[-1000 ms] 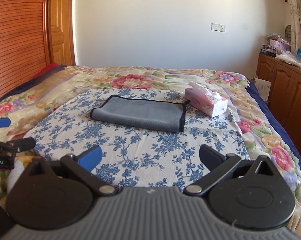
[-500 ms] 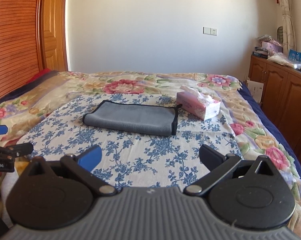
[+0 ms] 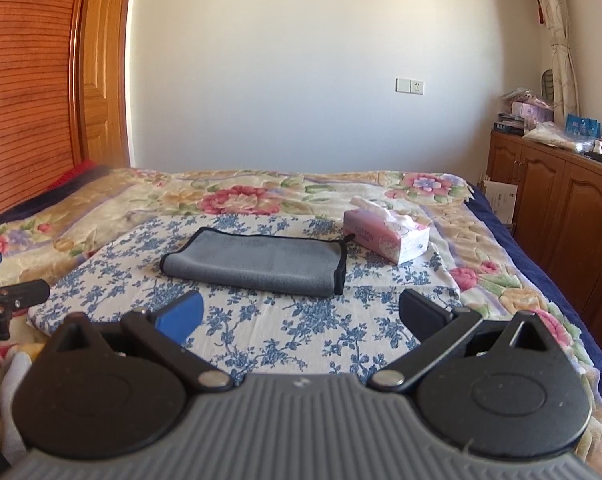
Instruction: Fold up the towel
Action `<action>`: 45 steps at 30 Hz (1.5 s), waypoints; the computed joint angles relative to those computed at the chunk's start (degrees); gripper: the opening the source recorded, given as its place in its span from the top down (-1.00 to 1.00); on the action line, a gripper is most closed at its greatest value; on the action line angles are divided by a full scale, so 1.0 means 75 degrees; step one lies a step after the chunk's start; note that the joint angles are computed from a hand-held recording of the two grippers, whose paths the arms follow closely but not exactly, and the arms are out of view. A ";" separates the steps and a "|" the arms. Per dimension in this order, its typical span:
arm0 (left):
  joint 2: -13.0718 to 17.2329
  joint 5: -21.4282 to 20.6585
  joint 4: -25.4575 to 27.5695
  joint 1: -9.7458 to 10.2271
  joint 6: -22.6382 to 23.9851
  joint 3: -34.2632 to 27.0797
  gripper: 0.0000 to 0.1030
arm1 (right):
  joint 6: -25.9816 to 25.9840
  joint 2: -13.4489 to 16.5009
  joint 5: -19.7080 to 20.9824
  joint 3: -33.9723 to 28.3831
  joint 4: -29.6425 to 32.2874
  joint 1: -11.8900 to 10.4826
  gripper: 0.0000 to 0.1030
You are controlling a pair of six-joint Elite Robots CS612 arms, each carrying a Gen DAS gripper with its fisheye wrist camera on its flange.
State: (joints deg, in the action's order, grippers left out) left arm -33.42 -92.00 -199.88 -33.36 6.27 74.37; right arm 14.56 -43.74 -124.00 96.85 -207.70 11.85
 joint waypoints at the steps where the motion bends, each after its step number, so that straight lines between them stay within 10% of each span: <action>1: 0.0002 0.0002 -0.0048 0.0000 0.0011 0.0002 -1.00 | -0.0023 0.0009 -0.0023 -0.0002 -0.0050 0.0003 -1.00; 45: 0.0053 -0.0001 -0.0615 0.0019 -0.0018 0.0017 -1.00 | -0.0462 0.0214 -0.0609 -0.0157 -0.0852 0.0116 -1.00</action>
